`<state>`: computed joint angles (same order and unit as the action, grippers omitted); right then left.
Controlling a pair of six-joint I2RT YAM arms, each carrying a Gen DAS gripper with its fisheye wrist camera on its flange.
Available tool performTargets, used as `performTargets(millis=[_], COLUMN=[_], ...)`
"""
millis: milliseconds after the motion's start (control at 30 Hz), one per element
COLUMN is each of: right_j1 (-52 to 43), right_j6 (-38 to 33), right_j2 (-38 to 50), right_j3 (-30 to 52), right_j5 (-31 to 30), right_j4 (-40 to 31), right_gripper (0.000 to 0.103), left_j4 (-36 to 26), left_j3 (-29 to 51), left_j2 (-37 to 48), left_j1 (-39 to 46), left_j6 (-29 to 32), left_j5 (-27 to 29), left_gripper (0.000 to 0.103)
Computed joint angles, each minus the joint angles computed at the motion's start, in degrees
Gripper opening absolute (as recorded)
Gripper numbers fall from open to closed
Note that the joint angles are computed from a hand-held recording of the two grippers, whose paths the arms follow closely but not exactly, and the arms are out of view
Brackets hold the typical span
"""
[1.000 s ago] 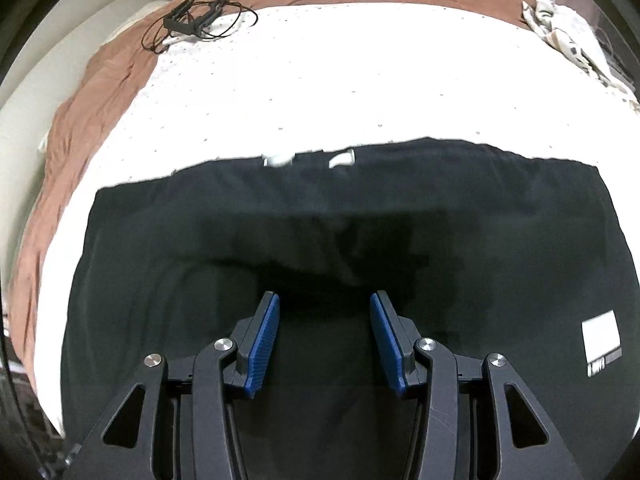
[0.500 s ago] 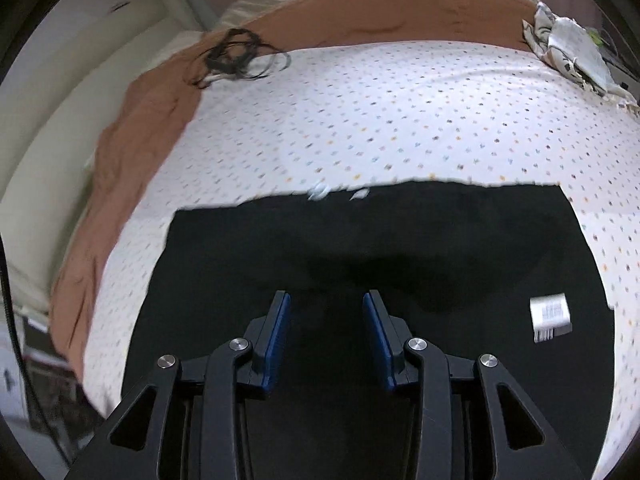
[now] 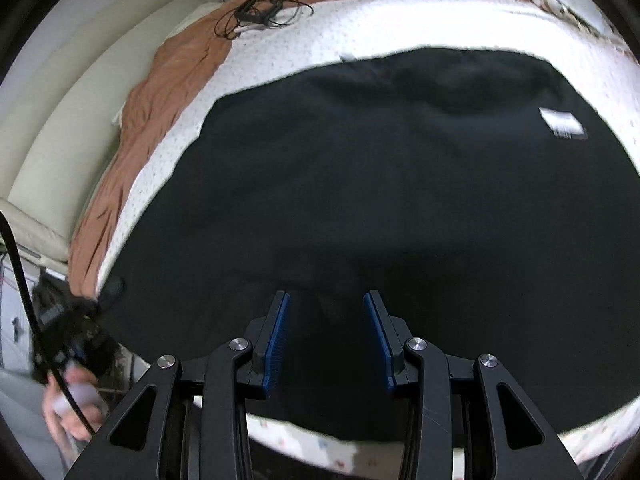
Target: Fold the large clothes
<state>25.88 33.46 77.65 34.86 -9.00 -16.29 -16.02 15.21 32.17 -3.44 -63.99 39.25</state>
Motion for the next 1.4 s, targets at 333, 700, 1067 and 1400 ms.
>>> performTargets(millis=[333,700,1067,1400], right_j1=[0.94,-13.50,-68.49,-101.57], right_j6=[4.49,-1.44,-41.05,-78.79], right_j2=[-6.53,-24.59,-36.36,-19.09], right_j3=[-12.64,-15.83,-9.09,-2.56], right_j5=[-2.72,-13.57,-37.26,-39.61], right_j4=[9.55,-0.65,-37.05,-55.44], right_gripper=[0.034,0.030,0.030,0.030], left_j4=[3.95,4.95,5.20,-10.27], left_j3=[15.72,38.93,57.87,90.58], left_j2=[8.74,30.40,53.31,82.65], left_j1=[-19.40,-39.10,-50.39,-57.93], left_j6=[-1.63,4.58,7.79,9.95], left_j5=[-11.82,-22.64,-23.78,-19.44], left_gripper=[0.012,0.012,0.013,0.049])
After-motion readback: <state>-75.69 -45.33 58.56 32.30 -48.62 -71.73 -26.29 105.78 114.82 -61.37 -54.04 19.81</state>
